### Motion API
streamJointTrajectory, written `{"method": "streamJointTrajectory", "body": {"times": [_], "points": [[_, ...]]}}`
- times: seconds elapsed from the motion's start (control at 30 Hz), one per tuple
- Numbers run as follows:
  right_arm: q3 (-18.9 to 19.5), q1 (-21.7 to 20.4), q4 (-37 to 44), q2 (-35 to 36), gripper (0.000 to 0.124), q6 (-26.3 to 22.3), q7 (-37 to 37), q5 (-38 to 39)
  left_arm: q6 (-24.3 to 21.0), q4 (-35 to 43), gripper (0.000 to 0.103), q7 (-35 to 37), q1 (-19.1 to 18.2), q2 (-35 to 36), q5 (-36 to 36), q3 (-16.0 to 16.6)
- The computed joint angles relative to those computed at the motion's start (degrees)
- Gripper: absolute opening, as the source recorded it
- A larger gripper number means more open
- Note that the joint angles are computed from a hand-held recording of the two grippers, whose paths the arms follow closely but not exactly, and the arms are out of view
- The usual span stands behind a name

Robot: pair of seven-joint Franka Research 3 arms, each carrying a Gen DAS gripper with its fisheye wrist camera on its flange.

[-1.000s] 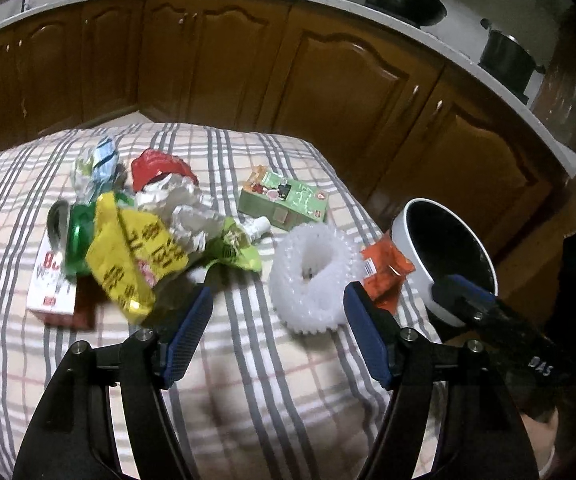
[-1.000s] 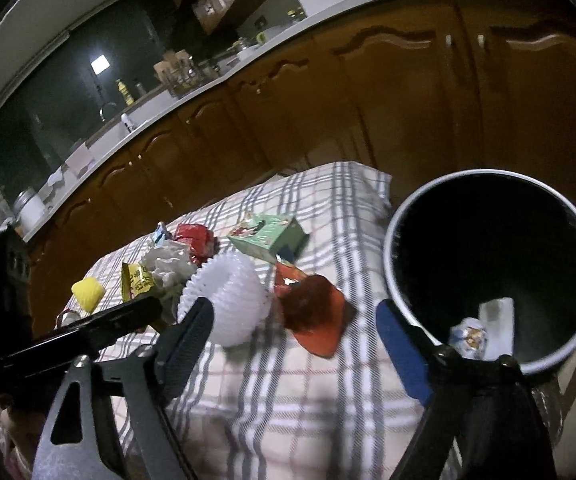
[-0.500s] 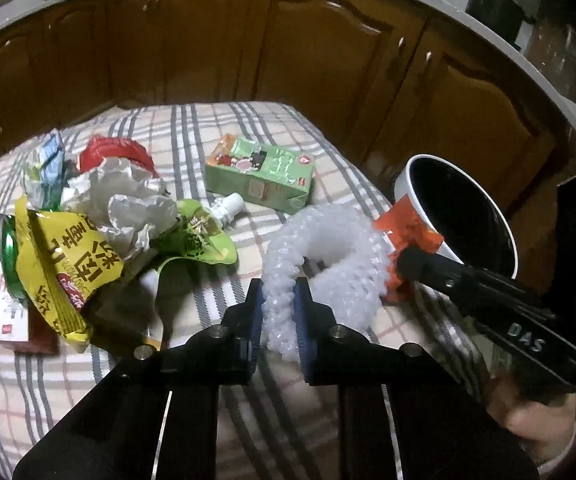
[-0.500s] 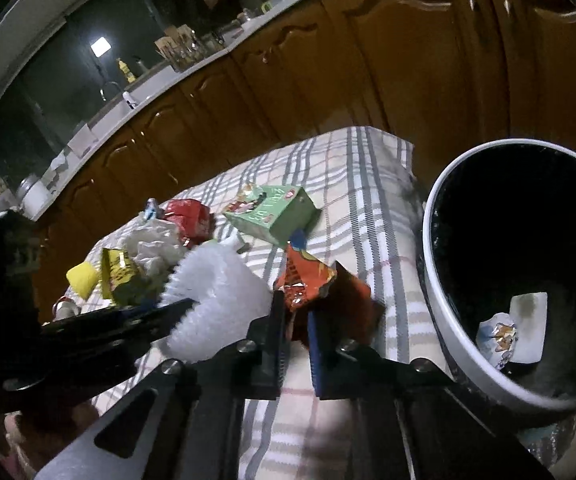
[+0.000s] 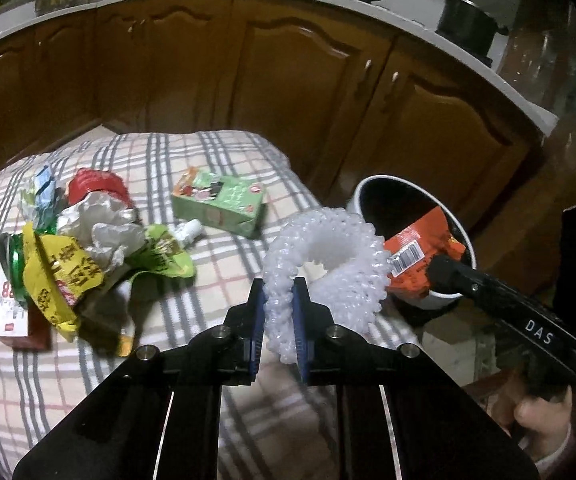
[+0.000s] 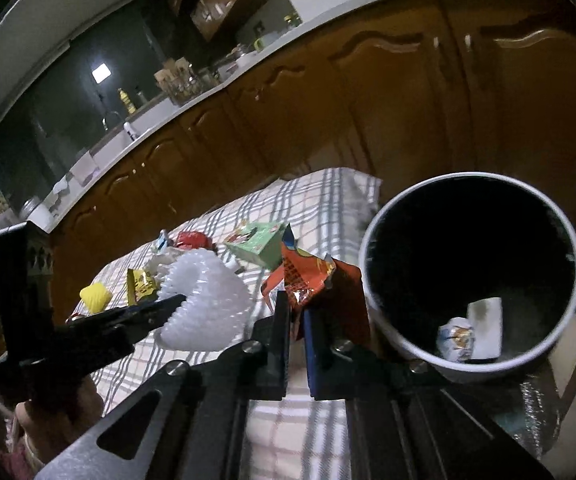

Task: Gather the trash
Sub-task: 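Move both items over the bin and release them inside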

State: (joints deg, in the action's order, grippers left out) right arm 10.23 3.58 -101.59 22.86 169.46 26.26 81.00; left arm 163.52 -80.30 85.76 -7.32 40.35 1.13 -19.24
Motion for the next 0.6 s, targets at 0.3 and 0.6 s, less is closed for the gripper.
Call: {"method": "streamJointTrajectory", "body": {"times": [0.3,0.6], "points": [[-1.96,-0.69,-3.34,-3.36,0.006,1.7,-5.04,6.65,-0.4,2.42,0.012,2.44,-1.57,1.16,0.27,-1.6],[-4.53,-0.38,-3.83,-4.03,0.006,2.59,-6.5,9.38,-4.08,10.24,0.012,3.14,-5.45,5.06,0.82,-0.57]]}}
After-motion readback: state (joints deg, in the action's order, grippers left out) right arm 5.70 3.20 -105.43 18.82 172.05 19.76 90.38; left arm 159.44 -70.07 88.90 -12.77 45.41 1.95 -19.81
